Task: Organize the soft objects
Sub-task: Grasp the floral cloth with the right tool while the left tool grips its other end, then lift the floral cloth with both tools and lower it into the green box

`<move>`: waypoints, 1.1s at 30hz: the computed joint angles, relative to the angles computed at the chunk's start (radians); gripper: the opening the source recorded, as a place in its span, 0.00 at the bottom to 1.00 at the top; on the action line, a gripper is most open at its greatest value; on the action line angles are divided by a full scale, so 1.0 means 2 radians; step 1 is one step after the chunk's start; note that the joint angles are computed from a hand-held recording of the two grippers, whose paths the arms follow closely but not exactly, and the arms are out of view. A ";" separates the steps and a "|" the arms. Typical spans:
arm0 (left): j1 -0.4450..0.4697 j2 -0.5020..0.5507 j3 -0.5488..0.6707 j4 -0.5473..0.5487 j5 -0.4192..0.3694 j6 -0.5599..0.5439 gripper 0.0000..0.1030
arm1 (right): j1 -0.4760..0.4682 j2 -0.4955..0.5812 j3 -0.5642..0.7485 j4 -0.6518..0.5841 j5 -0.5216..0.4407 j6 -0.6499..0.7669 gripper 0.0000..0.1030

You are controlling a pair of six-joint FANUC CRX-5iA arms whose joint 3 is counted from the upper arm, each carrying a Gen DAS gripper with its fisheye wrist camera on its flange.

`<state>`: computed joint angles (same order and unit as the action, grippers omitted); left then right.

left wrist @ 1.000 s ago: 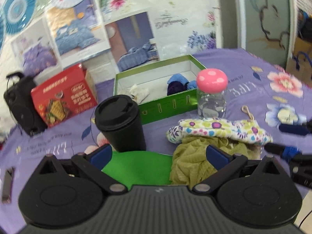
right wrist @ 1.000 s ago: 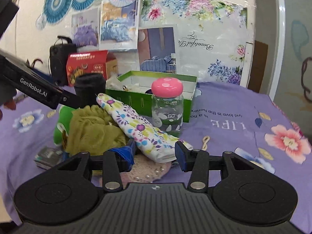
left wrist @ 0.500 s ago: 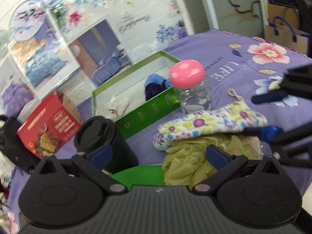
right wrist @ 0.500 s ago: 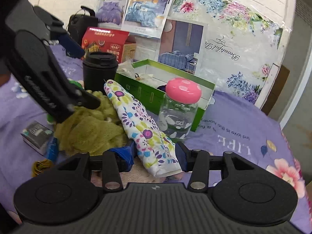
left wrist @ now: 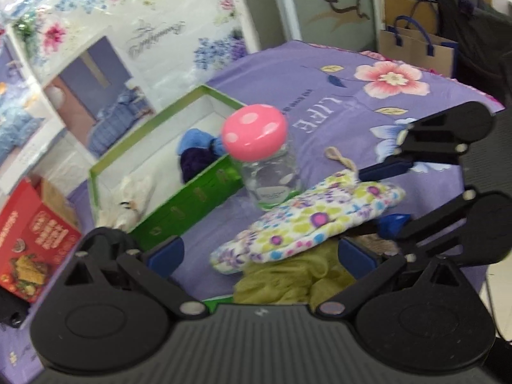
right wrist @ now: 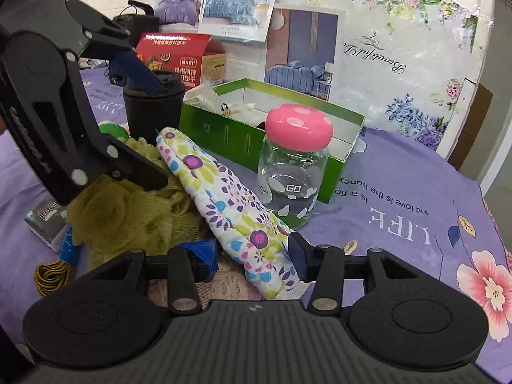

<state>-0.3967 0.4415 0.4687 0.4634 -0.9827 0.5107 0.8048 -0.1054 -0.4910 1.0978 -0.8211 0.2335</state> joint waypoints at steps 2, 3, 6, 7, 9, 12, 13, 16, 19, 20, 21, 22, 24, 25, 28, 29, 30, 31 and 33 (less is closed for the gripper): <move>-0.002 0.010 0.011 0.005 -0.013 -0.006 0.99 | -0.007 0.001 -0.001 0.004 0.007 0.001 0.30; -0.003 0.013 0.013 0.009 -0.014 -0.010 0.99 | -0.013 0.001 -0.003 0.009 0.012 -0.003 0.31; -0.004 0.026 0.022 0.026 -0.027 -0.015 0.97 | -0.025 -0.002 -0.012 0.019 0.032 -0.013 0.31; -0.005 0.031 0.027 0.029 -0.030 -0.016 0.97 | -0.028 -0.003 -0.012 0.013 0.040 -0.007 0.32; -0.009 0.038 0.035 0.020 -0.029 -0.007 0.97 | -0.034 0.000 -0.002 -0.028 0.055 0.028 0.32; -0.010 0.054 0.057 0.009 -0.041 0.011 0.93 | -0.044 0.005 0.004 -0.053 0.072 0.054 0.33; -0.010 0.058 0.064 0.006 -0.046 0.018 0.89 | -0.049 0.005 0.001 -0.043 0.078 0.047 0.33; -0.009 0.076 0.093 -0.008 -0.066 0.050 0.69 | -0.064 0.004 -0.012 -0.012 0.105 0.020 0.32; -0.006 0.087 0.114 -0.012 -0.080 0.094 0.39 | -0.097 -0.009 -0.041 0.043 0.171 -0.038 0.22; -0.005 0.085 0.111 -0.010 -0.075 0.110 0.30 | -0.102 -0.010 -0.044 0.051 0.178 -0.051 0.18; -0.004 0.079 0.103 -0.006 -0.067 0.121 0.28 | -0.101 -0.009 -0.044 0.054 0.174 -0.057 0.12; -0.003 0.073 0.094 0.000 -0.060 0.127 0.27 | -0.100 -0.010 -0.046 0.069 0.169 -0.069 0.09; 0.001 0.060 0.075 0.019 -0.054 0.124 0.26 | -0.098 -0.017 -0.053 0.098 0.165 -0.091 0.08; 0.002 0.055 0.068 0.026 -0.053 0.122 0.26 | -0.094 -0.021 -0.056 0.111 0.157 -0.098 0.08; 0.005 0.032 0.039 0.052 -0.036 0.110 0.26 | -0.079 -0.031 -0.058 0.137 0.122 -0.108 0.07; 0.006 0.023 0.028 0.065 -0.028 0.102 0.26 | -0.074 -0.032 -0.058 0.150 0.107 -0.112 0.07; 0.007 0.014 0.016 0.081 -0.018 0.093 0.26 | -0.068 -0.032 -0.055 0.157 0.092 -0.109 0.08; 0.008 0.006 0.007 0.097 -0.008 0.082 0.26 | -0.064 -0.031 -0.051 0.168 0.077 -0.105 0.08; 0.007 -0.008 -0.007 0.121 0.013 0.065 0.26 | -0.064 -0.027 -0.042 0.189 0.060 -0.098 0.08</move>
<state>-0.3817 0.4250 0.4555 0.7054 -0.9573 0.6405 0.6764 -0.1595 -0.5750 1.4749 -0.7002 0.0368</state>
